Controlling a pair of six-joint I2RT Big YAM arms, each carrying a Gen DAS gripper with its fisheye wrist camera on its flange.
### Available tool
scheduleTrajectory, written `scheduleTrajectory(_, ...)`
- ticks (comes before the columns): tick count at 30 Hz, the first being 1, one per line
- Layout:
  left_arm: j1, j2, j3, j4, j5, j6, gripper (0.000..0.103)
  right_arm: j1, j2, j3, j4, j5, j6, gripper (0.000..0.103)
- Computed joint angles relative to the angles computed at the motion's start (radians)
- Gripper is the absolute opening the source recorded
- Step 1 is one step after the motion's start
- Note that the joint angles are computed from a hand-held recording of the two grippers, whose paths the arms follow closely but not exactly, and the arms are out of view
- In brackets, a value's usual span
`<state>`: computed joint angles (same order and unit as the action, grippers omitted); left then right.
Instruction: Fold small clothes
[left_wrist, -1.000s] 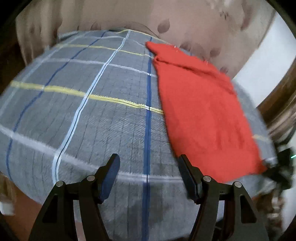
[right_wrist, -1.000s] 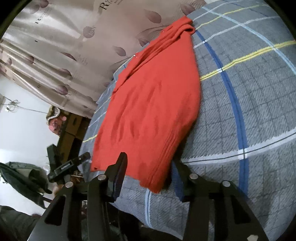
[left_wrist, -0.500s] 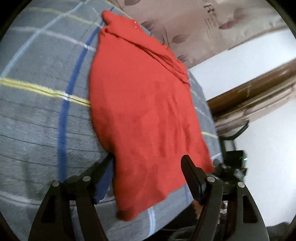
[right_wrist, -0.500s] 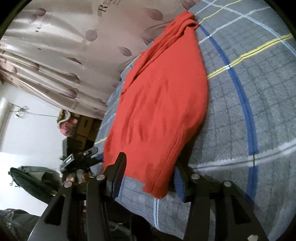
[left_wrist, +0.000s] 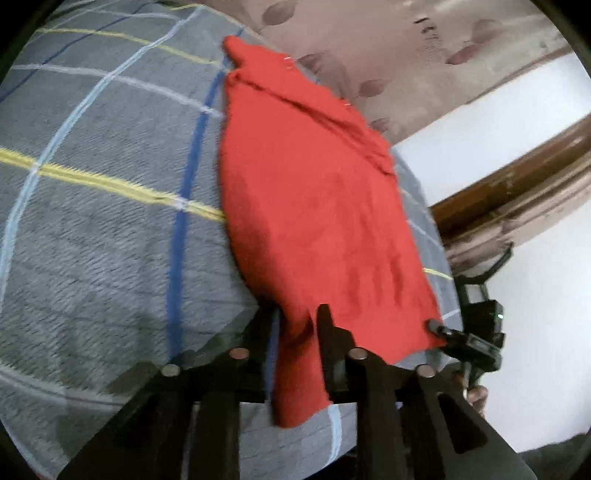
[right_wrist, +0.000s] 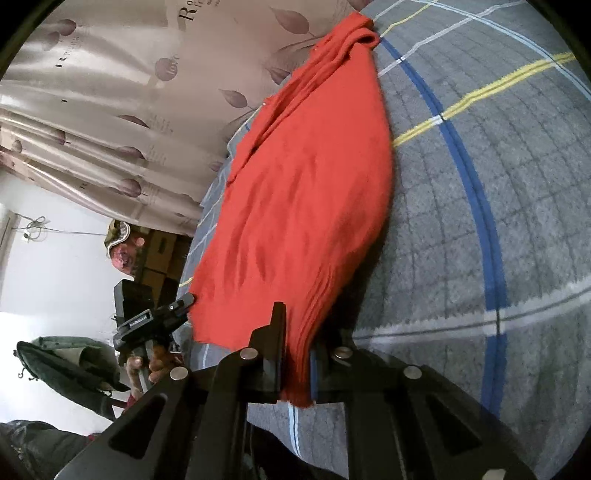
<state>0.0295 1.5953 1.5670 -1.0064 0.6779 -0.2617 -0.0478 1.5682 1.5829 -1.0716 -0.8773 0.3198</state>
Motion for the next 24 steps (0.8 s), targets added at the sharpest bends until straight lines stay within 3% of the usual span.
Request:
scheduleTrajectory(1,0.005,0.0,-0.004,0.002,0.003,-0.011,0.04,-0.003,-0.003,-0.004,0.004,-0.005,0.004,0.01)
scheduleTrajectory(4,0.021,-0.005,-0.044,0.084,0.076,-0.114,0.054,-0.005,-0.005,-0.009,0.005,-0.027,0.014,0.017)
scheduleTrajectory(7,0.009,0.004,-0.043,0.113,0.097,-0.139,0.06,-0.018,-0.006,-0.027,0.052,-0.077,0.086,0.026)
scheduleTrajectory(12,-0.029,0.004,-0.043,0.147,0.071,-0.124,0.061,-0.001,0.0,-0.006,0.054,-0.058,0.081,0.035)
scheduleTrajectory(14,-0.04,0.005,-0.042,0.159,0.064,-0.13,0.057,0.008,0.002,0.001,0.055,-0.04,0.075,0.034)
scheduleTrajectory(16,-0.046,0.021,-0.026,0.125,0.055,-0.114,0.008,0.015,0.0,-0.003,0.07,-0.02,0.076,0.025)
scheduleTrajectory(17,-0.048,0.03,-0.023,0.108,0.046,-0.113,0.008,0.019,0.001,-0.002,0.063,-0.007,0.065,0.019)
scheduleTrajectory(18,-0.048,0.025,-0.043,0.142,0.05,-0.14,0.008,0.023,0.009,0.008,0.036,0.014,0.037,0.01)
scheduleTrajectory(19,-0.049,0.012,-0.064,0.179,0.045,-0.16,0.008,0.03,0.014,0.011,0.027,0.02,0.033,0.008)
scheduleTrajectory(24,-0.048,-0.051,-0.109,0.286,0.011,-0.177,0.008,0.023,-0.018,-0.015,0.129,-0.037,0.088,0.008)
